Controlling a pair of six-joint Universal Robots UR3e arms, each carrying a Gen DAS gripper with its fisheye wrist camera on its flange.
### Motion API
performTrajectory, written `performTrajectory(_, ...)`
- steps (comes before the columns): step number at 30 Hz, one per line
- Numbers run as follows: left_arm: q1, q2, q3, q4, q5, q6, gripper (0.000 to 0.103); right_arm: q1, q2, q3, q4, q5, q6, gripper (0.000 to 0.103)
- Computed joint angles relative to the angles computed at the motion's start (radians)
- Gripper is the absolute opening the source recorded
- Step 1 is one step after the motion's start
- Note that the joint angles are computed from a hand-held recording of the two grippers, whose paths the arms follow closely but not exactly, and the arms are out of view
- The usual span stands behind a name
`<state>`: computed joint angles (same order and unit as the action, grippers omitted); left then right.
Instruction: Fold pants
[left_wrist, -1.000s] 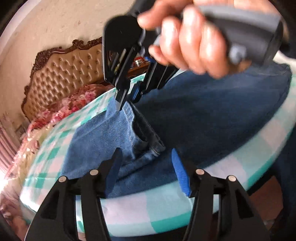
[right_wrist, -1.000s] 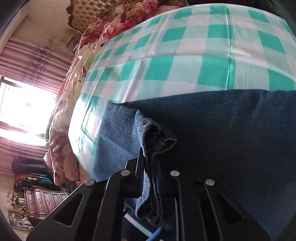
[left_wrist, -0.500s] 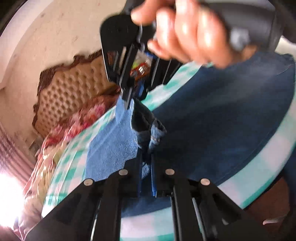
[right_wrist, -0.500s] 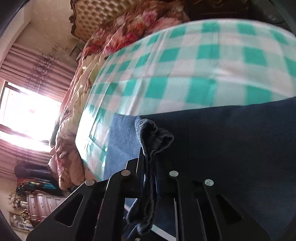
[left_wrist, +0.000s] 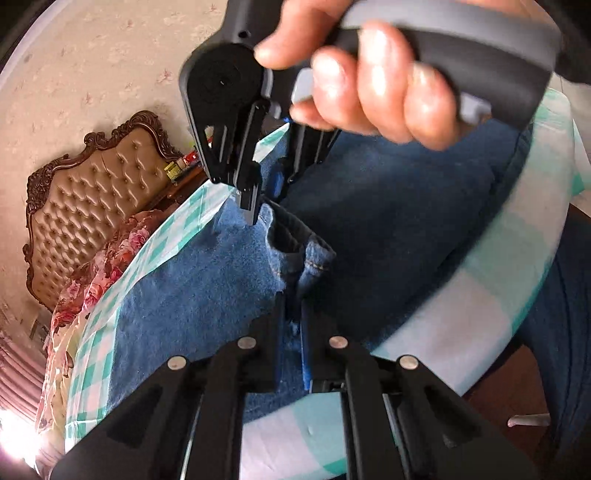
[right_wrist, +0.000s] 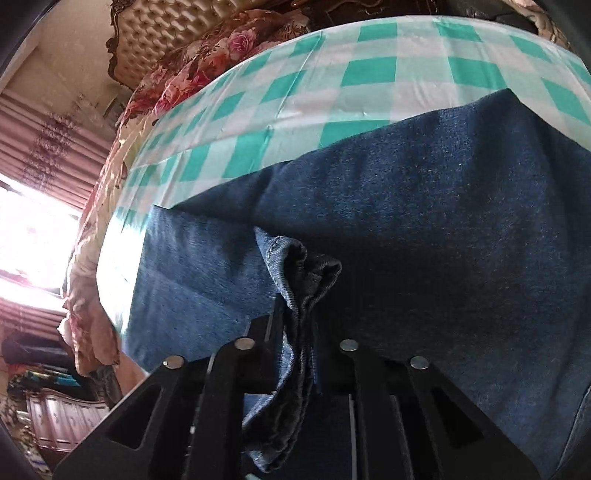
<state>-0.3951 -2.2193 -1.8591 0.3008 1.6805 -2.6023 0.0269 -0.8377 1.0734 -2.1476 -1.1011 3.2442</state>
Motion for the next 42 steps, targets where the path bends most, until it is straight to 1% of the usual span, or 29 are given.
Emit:
performTrajectory(2,-0.010,-0.005,0.002,0.005,0.012,0.002,0.007,-0.004,-0.008,0.018,-0.020,0.001,0.002,0.027)
performTrajectory(4,-0.023,-0.014,0.012,0.002,0.027,0.004,0.007,-0.002,-0.019,0.032,-0.046,-0.024,0.013,0.033)
performTrajectory(8,-0.056,-0.008,-0.022,0.031,0.058,-0.010,0.007,-0.002,-0.009,0.017,-0.048,-0.034,0.010,0.033)
performTrajectory(11,-0.053,-0.004,-0.020,0.028,0.059,-0.006,0.007,0.000,0.001,-0.002,-0.041,-0.041,0.003,0.032)
performTrajectory(12,-0.051,-0.006,-0.017,0.028,0.057,-0.006,0.007,0.001,0.006,-0.009,-0.040,-0.041,0.006,0.022)
performTrajectory(13,-0.046,-0.008,-0.016,0.030,0.053,-0.003,0.007,0.001,0.006,-0.010,-0.042,-0.038,0.005,0.015)
performTrajectory(16,-0.053,0.000,-0.023,0.054,0.064,0.010,0.006,0.010,-0.028,0.024,-0.077,-0.059,0.008,0.010)
performTrajectory(19,-0.062,0.006,-0.018,0.061,0.059,0.010,0.005,0.012,-0.079,0.077,-0.123,-0.083,0.015,0.009)
performTrajectory(22,-0.068,-0.016,0.020,0.021,0.047,-0.004,0.006,0.022,-0.086,0.090,-0.132,-0.134,0.007,0.009)
performTrajectory(23,-0.069,-0.024,0.033,-0.002,0.051,-0.013,0.008,0.022,-0.081,0.090,-0.126,-0.139,0.005,0.009)
performTrajectory(24,-0.060,-0.014,0.025,-0.011,0.033,-0.019,0.012,0.028,-0.076,0.088,-0.119,-0.161,0.002,0.009)
performTrajectory(25,-0.046,0.014,-0.005,-0.015,-0.005,-0.036,0.028,0.035,-0.076,0.095,-0.125,-0.183,-0.002,0.009)
performTrajectory(26,-0.024,0.051,-0.045,-0.009,-0.049,-0.060,0.038,0.042,-0.085,0.119,-0.153,-0.208,-0.001,0.010)
performTrajectory(27,0.006,0.099,-0.091,-0.006,-0.114,-0.088,0.062,0.057,-0.103,0.157,-0.206,-0.259,0.010,0.012)
performTrajectory(28,0.054,0.162,-0.152,0.007,-0.194,-0.137,0.067,0.074,-0.121,0.180,-0.238,-0.321,0.020,0.014)
performTrajectory(29,0.103,0.221,-0.203,0.016,-0.249,-0.195,0.067,0.083,-0.141,0.208,-0.271,-0.366,0.025,0.017)
performTrajectory(30,0.172,0.296,-0.263,0.014,-0.298,-0.269,0.067,0.102,-0.183,0.269,-0.342,-0.434,0.045,0.020)
performTrajectory(32,0.295,0.393,-0.338,-0.007,-0.377,-0.349,0.060,0.118,-0.235,0.347,-0.423,-0.482,0.062,0.028)
performTrajectory(33,0.365,0.432,-0.370,-0.022,-0.398,-0.381,0.054,0.139,-0.262,0.388,-0.473,-0.526,0.077,0.047)
performTrajectory(34,0.434,0.458,-0.389,-0.050,-0.419,-0.392,0.053,0.161,-0.282,0.423,-0.523,-0.559,0.089,0.071)
performTrajectory(35,0.472,0.469,-0.394,-0.072,-0.440,-0.388,0.050,0.183,-0.301,0.462,-0.581,-0.569,0.088,0.079)
performTrajectory(36,0.534,0.476,-0.394,-0.108,-0.467,-0.383,0.039,0.205,-0.307,0.481,-0.619,-0.564,0.073,0.083)
performTrajectory(37,0.580,0.482,-0.393,-0.137,-0.498,-0.383,0.028,0.236,-0.305,0.483,-0.634,-0.584,0.064,0.085)
performTrajectory(38,0.648,0.490,-0.394,-0.177,-0.554,-0.389,0.023,0.288,-0.283,0.462,-0.639,-0.642,0.057,0.086)
performTrajectory(40,0.741,0.502,-0.395,-0.245,-0.630,-0.394,0.007,0.344,-0.243,0.431,-0.650,-0.707,0.055,0.086)
performTrajectory(42,0.830,0.521,-0.410,-0.300,-0.692,-0.401,0.004,0.384,-0.199,0.414,-0.675,-0.749,0.061,0.086)
